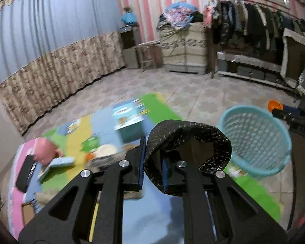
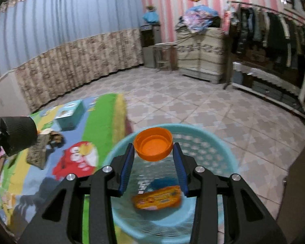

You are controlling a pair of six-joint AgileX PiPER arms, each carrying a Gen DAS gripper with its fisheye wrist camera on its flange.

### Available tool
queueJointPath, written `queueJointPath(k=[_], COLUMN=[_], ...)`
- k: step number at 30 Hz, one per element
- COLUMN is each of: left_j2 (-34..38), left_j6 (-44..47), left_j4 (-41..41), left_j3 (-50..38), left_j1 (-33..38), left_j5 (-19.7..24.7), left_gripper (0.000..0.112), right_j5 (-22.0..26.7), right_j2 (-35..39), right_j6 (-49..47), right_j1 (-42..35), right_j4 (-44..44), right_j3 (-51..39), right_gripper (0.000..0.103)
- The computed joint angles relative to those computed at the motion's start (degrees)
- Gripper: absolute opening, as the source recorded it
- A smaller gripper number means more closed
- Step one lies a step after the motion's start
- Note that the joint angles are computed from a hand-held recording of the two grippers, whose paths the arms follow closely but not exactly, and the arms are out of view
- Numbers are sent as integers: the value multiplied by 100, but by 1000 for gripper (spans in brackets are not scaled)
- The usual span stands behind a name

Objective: Collect trash
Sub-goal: 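Drop the black cylinder into the basket with the left gripper while the right holds the orange lid above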

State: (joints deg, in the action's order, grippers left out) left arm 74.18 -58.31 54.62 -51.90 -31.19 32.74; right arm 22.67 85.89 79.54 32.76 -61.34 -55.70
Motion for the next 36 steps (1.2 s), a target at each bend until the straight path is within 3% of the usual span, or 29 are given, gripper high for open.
queueJointPath(k=[5, 13, 26, 29, 31, 36], left_j2=[796, 1873, 3283, 3482, 3511, 3438], left_j6=[-868, -1292, -307, 453, 538, 447], left_j4=[709, 792, -337, -1082, -1152, -1162], left_j3=[-576, -1357, -2647, -2876, -2884, -2744], left_j1=[-784, -1079, -1153, -1083, -1064, -1018], left_j5=[55, -279, -587, -610, -596, -694], left_gripper=[12, 12, 12, 27, 44, 62], right_j5=[-77, -79, -656, -713, -752, -714], right_j2=[-293, -401, -314, -271, -277, -223], right_j6=[194, 162, 135, 49, -17, 165], right_j1=[-412, -738, -1318, -1368, -1391, -1292], right_j4=[-64, -62, 192, 273, 340, 209], right_j3=[327, 455, 531, 496, 509, 497], right_gripper=[39, 39, 39, 39, 39, 39])
